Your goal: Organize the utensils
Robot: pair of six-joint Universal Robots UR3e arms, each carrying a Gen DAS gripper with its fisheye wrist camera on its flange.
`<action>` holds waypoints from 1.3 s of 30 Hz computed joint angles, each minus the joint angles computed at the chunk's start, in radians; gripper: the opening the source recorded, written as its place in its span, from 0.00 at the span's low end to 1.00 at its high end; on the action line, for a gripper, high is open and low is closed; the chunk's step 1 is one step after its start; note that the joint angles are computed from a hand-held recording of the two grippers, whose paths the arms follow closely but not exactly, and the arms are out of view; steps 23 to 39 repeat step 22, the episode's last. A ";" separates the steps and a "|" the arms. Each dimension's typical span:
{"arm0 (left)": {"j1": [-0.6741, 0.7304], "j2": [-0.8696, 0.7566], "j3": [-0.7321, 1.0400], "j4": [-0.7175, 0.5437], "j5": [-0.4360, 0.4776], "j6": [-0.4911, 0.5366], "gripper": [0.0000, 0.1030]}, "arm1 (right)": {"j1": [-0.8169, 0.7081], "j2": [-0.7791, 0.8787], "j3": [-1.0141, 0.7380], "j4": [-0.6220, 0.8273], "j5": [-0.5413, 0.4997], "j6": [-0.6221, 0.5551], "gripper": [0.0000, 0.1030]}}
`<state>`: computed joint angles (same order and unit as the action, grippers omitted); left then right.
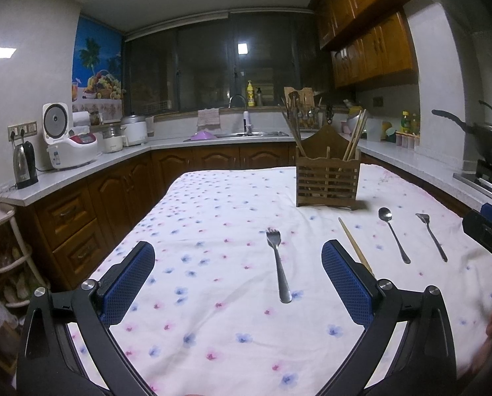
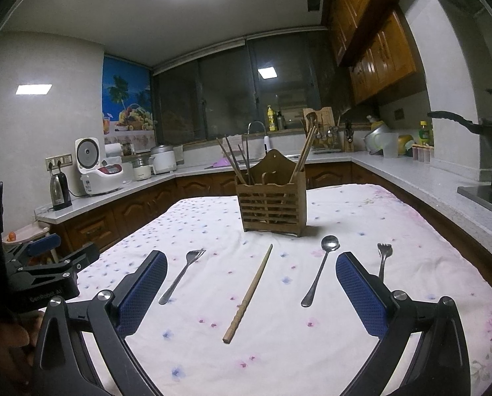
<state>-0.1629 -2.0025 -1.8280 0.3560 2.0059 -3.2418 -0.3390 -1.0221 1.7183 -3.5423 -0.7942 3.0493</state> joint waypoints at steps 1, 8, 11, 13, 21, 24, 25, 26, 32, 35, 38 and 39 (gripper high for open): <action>0.000 0.000 0.001 -0.001 -0.001 -0.001 1.00 | -0.002 0.000 0.001 -0.001 0.001 -0.001 1.00; 0.007 -0.008 0.001 -0.002 -0.013 0.003 1.00 | 0.008 0.000 -0.007 0.010 -0.006 -0.002 1.00; 0.014 -0.010 0.004 -0.006 -0.023 0.007 1.00 | 0.015 -0.002 -0.009 0.017 -0.012 -0.002 1.00; 0.021 -0.007 0.004 -0.012 -0.034 0.008 1.00 | 0.016 0.004 -0.015 0.022 -0.011 -0.004 1.00; 0.039 -0.010 0.019 -0.042 -0.067 0.003 1.00 | 0.029 0.035 -0.063 0.076 -0.027 -0.019 1.00; 0.042 -0.009 0.023 -0.053 -0.075 0.001 1.00 | 0.035 0.038 -0.071 0.088 -0.035 -0.022 1.00; 0.042 -0.009 0.023 -0.053 -0.075 0.001 1.00 | 0.035 0.038 -0.071 0.088 -0.035 -0.022 1.00; 0.042 -0.009 0.023 -0.053 -0.075 0.001 1.00 | 0.035 0.038 -0.071 0.088 -0.035 -0.022 1.00; 0.042 -0.009 0.023 -0.053 -0.075 0.001 1.00 | 0.035 0.038 -0.071 0.088 -0.035 -0.022 1.00; 0.042 -0.009 0.023 -0.053 -0.075 0.001 1.00 | 0.035 0.038 -0.071 0.088 -0.035 -0.022 1.00; 0.042 -0.009 0.023 -0.053 -0.075 0.001 1.00 | 0.035 0.038 -0.071 0.088 -0.035 -0.022 1.00; 0.042 -0.009 0.023 -0.053 -0.075 0.001 1.00 | 0.035 0.038 -0.071 0.088 -0.035 -0.022 1.00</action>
